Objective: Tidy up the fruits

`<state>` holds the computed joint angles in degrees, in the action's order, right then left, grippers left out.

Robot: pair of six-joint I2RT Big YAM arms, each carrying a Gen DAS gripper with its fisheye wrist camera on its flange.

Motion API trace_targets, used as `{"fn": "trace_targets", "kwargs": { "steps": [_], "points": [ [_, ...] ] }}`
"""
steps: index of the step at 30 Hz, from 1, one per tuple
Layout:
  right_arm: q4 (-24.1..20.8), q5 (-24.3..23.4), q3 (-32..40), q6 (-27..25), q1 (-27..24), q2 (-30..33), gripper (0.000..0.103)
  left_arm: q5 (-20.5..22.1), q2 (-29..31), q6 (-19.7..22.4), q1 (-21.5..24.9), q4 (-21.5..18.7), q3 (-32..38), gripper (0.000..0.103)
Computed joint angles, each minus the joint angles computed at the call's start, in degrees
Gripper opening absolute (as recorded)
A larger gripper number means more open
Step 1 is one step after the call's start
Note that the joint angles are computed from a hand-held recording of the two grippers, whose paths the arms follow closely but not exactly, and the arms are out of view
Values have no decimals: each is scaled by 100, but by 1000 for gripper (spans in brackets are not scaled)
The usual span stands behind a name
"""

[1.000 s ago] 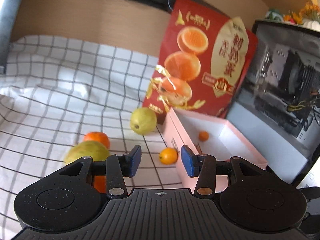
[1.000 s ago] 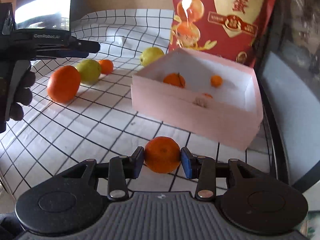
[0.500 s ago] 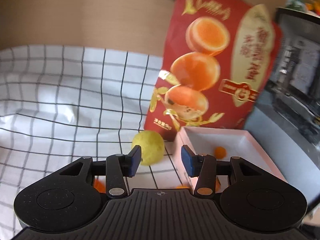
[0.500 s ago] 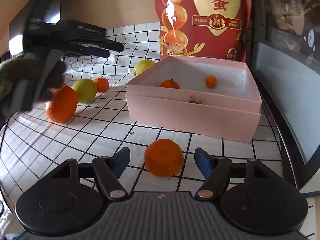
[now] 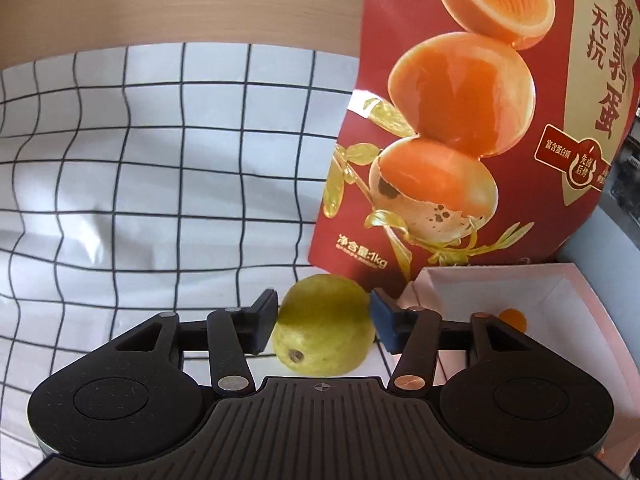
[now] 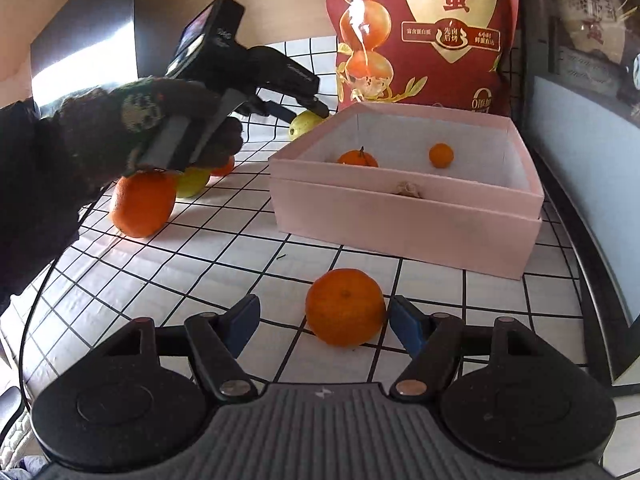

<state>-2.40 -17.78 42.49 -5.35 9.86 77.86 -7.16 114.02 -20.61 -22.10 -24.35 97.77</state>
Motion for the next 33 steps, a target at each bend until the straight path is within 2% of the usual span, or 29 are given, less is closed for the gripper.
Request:
{"fn": "trace_targets", "kwargs": {
  "steps": [4, 7, 9, 12, 17, 21, 24, 33],
  "points": [
    [115, -121, -65, 83, -45, -37, 73, 600, 237, -628, 119, -267, 273, 73],
    [192, -138, -113, 98, -50, -70, 74, 910, 372, -982, 169, -337, 380, 75],
    [207, -138, -126, 92, -46, -84, 74, 826, 390, -936, 144, -299, 384, 75],
    [272, -168, -155, 110, -52, -97, 75, 958, 375, -965, 157, -278, 365, 66],
    [345, -204, -193, 190, -84, -118, 76, 1100, 209, -1132, 161, -398, 178, 66],
    [443, -256, -235, 309, -136, -135, 76, 811, -229, -894, 54, -378, -420, 65],
    [450, -270, -231, 379, -152, -128, 76, 609, -757, -708, -71, -124, -1128, 65],
    [188, -24, -122, 327, -51, -66, 76, 941, -2451, -357, -584, 1225, -3409, 66]
  ]
}}
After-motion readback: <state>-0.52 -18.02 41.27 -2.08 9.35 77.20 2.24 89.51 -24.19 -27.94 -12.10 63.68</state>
